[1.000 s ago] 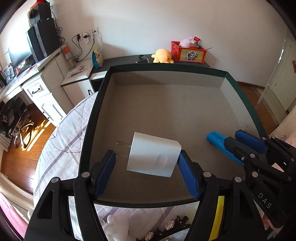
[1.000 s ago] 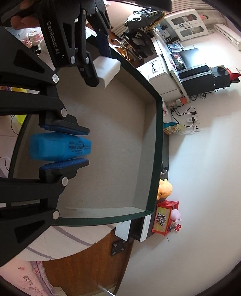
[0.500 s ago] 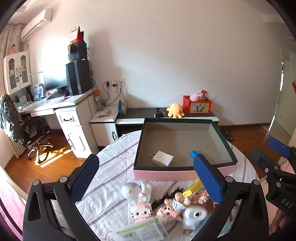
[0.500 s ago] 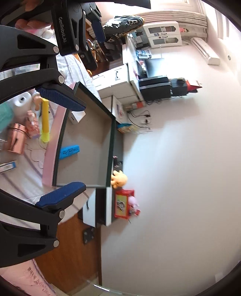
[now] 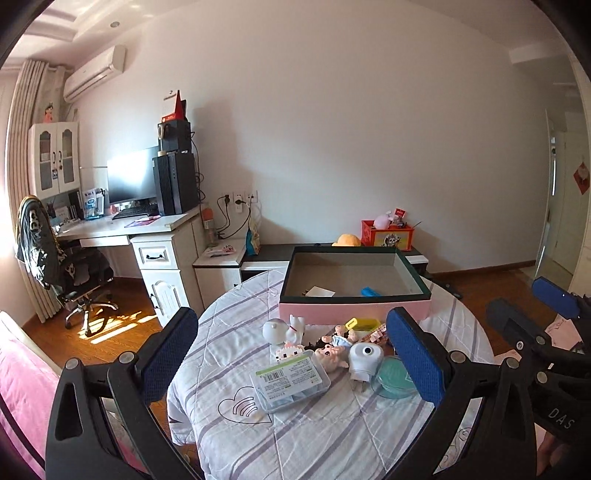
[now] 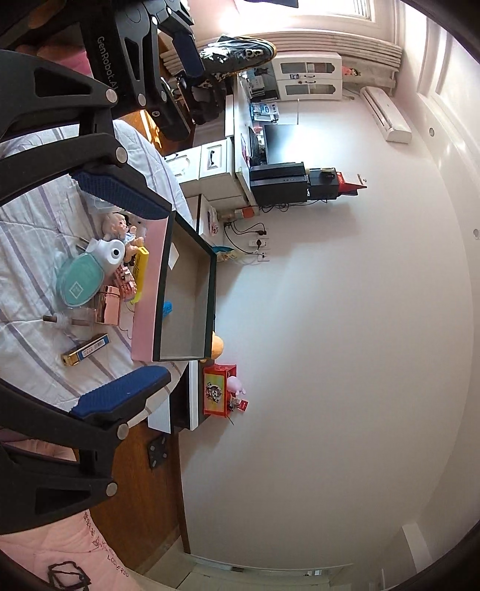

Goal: Organize rigid objects
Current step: 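Pull both grippers back from the pink box, then grasp the clear labeled plastic box with the left gripper while the right grasps the teal round case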

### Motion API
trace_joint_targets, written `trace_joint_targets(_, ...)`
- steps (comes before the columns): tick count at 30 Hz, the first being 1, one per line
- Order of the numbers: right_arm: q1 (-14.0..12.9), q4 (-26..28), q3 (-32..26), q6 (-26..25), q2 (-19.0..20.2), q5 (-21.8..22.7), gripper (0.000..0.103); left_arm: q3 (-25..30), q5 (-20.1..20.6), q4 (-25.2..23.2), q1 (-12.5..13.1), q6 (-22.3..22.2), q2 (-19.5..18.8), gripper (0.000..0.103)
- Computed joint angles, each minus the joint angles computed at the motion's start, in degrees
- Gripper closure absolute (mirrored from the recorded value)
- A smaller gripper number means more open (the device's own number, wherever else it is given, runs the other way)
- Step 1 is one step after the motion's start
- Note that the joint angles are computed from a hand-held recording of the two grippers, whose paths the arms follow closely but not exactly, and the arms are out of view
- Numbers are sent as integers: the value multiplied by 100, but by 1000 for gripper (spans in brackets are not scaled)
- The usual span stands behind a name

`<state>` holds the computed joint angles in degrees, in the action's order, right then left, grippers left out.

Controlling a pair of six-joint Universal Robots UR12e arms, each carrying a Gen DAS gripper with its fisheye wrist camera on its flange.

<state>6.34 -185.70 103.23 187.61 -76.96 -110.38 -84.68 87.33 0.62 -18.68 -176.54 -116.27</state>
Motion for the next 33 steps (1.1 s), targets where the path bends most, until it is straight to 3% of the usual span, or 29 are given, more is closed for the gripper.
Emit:
trace_joint_targets(10, 149, -166, 231, -46, -182, -235, 19, -262, 95, 289, -17, -1, 180, 0)
trace_joint_targets(21, 117, -212, 228, -66, -139, -116, 19, -252, 233, 384, -10, -77, 127, 0)
trace_joint_targets(26, 21, -16, 232, 37, -98, -45, 19, -142, 194, 76, 45, -119, 23, 0)
trace_joint_targets(33, -198, 597, 232, 372, 25, 99, 19, 137, 204, -862, 177, -244, -256, 0)
